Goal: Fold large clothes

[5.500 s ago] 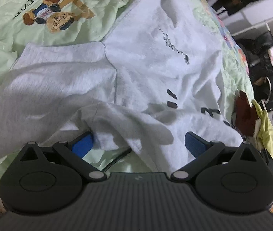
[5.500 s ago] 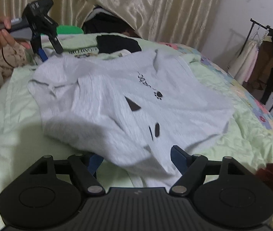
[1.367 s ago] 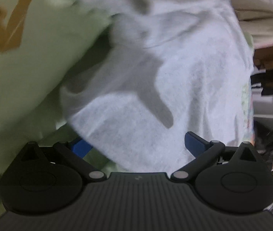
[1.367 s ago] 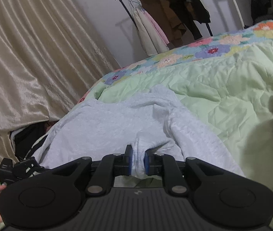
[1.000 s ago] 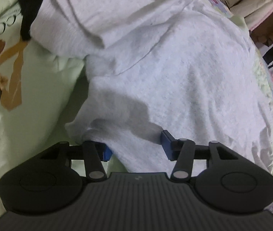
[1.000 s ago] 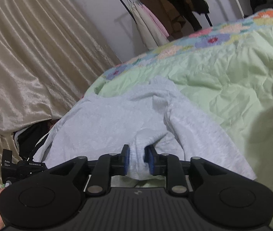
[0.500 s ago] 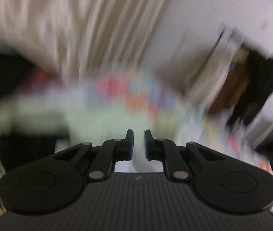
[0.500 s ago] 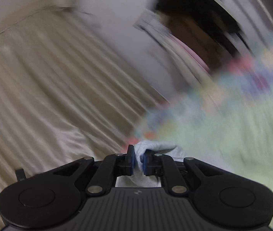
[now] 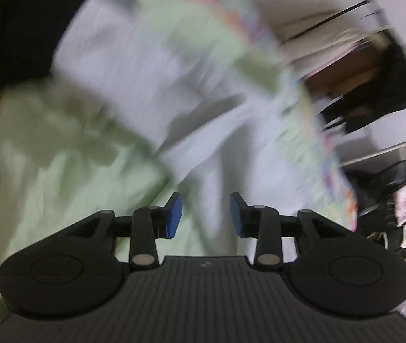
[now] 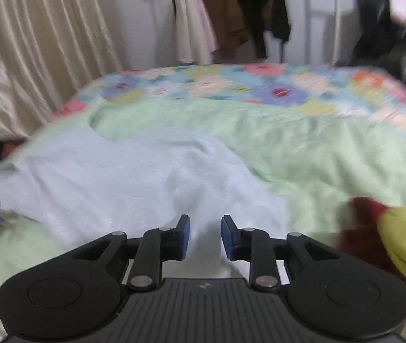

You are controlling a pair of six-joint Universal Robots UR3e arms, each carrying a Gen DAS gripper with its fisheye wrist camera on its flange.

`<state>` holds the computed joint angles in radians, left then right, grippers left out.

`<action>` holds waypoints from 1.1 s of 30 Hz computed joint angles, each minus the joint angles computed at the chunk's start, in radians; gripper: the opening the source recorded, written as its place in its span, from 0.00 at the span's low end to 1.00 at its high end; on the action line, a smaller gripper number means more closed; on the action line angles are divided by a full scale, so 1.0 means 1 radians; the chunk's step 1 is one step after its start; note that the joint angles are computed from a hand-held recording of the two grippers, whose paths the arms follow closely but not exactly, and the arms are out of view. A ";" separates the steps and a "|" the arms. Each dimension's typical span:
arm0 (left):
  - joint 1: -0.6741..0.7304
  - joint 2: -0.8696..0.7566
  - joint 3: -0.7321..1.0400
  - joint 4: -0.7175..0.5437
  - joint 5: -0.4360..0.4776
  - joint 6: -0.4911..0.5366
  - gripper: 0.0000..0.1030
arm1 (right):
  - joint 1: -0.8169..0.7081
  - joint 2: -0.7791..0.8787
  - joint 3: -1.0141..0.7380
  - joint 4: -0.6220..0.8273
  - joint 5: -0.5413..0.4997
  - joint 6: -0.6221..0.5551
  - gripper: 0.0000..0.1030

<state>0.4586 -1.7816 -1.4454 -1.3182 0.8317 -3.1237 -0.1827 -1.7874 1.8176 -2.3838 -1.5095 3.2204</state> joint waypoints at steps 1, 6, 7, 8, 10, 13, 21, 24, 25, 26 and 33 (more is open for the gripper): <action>-0.005 -0.001 -0.019 0.027 -0.001 -0.013 0.43 | 0.034 -0.008 0.035 -0.057 -0.015 -0.011 0.46; -0.017 0.078 -0.191 0.293 0.020 -0.114 0.63 | 0.121 0.089 0.079 -0.322 0.208 -0.162 0.58; -0.011 0.086 -0.204 0.294 0.013 -0.104 0.64 | 0.173 0.159 0.041 -0.356 0.179 -0.177 0.58; -0.005 0.093 -0.216 0.294 0.005 -0.094 0.64 | 0.220 0.264 -0.038 -0.347 0.233 -0.275 0.58; 0.029 0.094 -0.190 0.209 -0.043 -0.036 0.64 | 0.317 0.450 -0.203 -0.337 0.175 -0.366 0.58; 0.051 0.074 -0.139 0.127 -0.077 0.014 0.71 | 0.374 0.663 -0.422 -0.298 0.184 -0.354 0.57; 0.002 -0.032 0.007 0.163 -0.054 -0.079 1.00 | 0.380 0.809 -0.559 -0.284 0.287 -0.140 0.03; -0.021 -0.060 0.017 0.185 -0.056 -0.108 1.00 | 0.396 0.736 -0.458 -0.340 0.309 -0.180 0.03; -0.033 -0.069 0.015 0.207 -0.051 -0.120 1.00 | 0.392 0.717 -0.431 -0.350 0.325 -0.199 0.03; -0.045 -0.079 0.015 0.229 -0.045 -0.131 1.00 | 0.388 0.700 -0.406 -0.359 0.342 -0.217 0.03; -0.141 -0.144 0.081 0.282 0.106 -0.116 0.03 | 0.316 0.583 -0.221 -0.482 0.450 -0.211 0.19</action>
<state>0.3174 -1.9253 -1.3644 -1.0359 0.9378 -3.2397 0.1328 -1.2048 1.5963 -2.8658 -1.0592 3.0089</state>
